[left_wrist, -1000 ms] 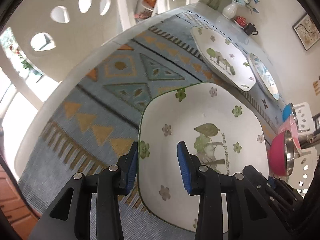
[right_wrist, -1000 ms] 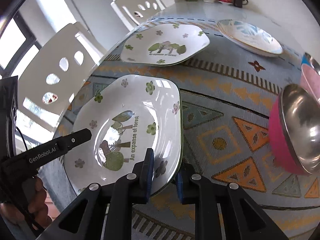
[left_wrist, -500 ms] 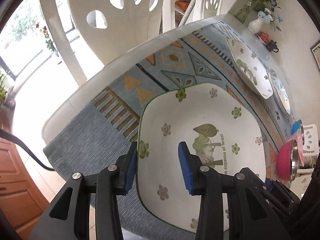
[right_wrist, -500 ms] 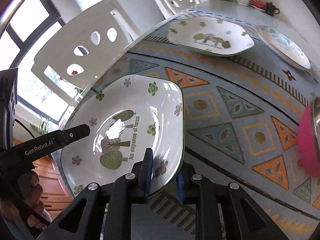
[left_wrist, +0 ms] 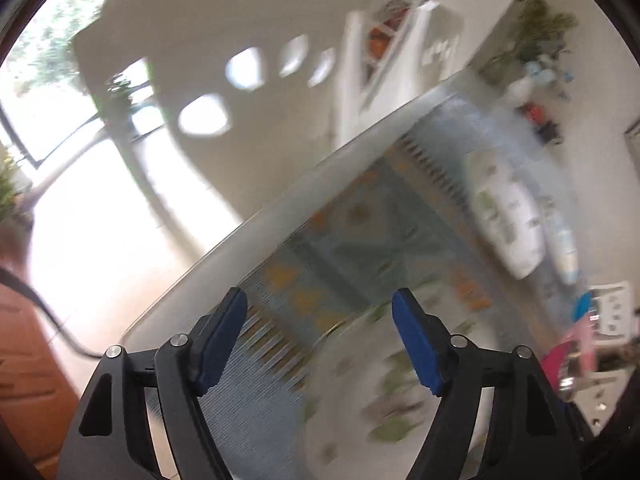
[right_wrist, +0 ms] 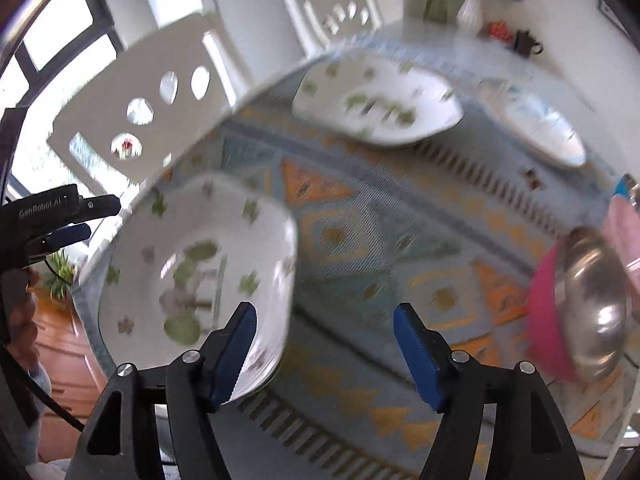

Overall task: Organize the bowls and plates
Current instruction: 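Lift the green-tree plate with both grippers and carry it across the table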

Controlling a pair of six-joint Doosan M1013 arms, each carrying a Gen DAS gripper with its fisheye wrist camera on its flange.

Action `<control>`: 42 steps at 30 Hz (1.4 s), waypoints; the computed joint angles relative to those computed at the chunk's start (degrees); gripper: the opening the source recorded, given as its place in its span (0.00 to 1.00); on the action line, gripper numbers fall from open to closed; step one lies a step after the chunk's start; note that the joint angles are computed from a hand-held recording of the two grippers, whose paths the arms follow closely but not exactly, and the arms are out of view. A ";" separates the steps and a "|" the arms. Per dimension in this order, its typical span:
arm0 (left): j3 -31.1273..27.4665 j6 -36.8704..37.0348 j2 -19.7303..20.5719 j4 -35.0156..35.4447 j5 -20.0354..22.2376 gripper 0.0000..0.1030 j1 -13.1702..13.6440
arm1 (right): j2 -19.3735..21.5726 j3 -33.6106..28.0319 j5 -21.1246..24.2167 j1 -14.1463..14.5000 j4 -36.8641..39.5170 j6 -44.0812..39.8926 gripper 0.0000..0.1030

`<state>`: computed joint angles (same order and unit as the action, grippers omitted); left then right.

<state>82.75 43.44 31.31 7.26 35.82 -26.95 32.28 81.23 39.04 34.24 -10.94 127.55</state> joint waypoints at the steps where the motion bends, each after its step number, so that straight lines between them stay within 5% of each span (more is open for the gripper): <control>1: -0.84 2.56 0.42 -1.18 -1.91 0.71 0.12 | -0.55 0.46 -1.60 -0.55 -0.80 1.03 0.68; 4: -4.51 9.59 2.50 -1.10 -6.20 0.71 -0.37 | -0.84 0.16 -4.07 -1.97 -4.37 7.96 0.68; 6: -8.97 19.44 5.25 -8.19 -6.12 0.71 -0.20 | -0.07 -1.15 -4.14 -3.35 -4.85 12.61 0.68; 11: -24.79 33.84 15.33 -19.51 4.99 0.64 0.09 | 3.57 -5.65 -3.06 -6.44 -1.62 20.25 0.68; 14: -34.91 34.69 21.67 -21.51 14.81 0.54 0.40 | 6.96 -9.59 -2.33 -7.39 -2.09 24.43 0.68; 18: -41.89 33.11 26.25 -20.89 20.49 0.45 0.25 | 10.66 -14.24 -0.12 -7.77 -2.30 22.99 0.68; 19: -41.91 33.76 26.39 -21.40 20.32 0.44 0.31 | 11.51 -15.43 1.44 -7.64 -3.83 23.01 0.68; 21: -40.14 37.87 25.79 -24.10 16.99 0.24 0.40 | 12.64 -16.79 3.58 -7.30 -7.71 24.19 0.68; 27: -39.76 40.64 25.91 -25.64 16.46 0.20 0.48 | 14.16 -17.38 2.41 -7.06 -13.43 25.13 0.66; 29: -39.03 41.49 25.44 -24.09 16.14 0.20 0.12 | 14.36 -17.65 2.13 -7.07 -13.82 24.93 0.48; 34: -34.78 44.56 22.84 -17.08 11.94 0.20 -1.79 | 12.84 -15.35 0.06 -7.96 -9.56 23.29 0.27; 42: -28.14 41.90 18.60 -12.43 7.53 0.21 -2.96 | 10.65 -13.14 -1.47 -7.44 -8.90 20.99 0.22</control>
<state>54.61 85.35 49.91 -5.18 43.35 -29.90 42.92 68.09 37.58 26.80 -19.85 148.54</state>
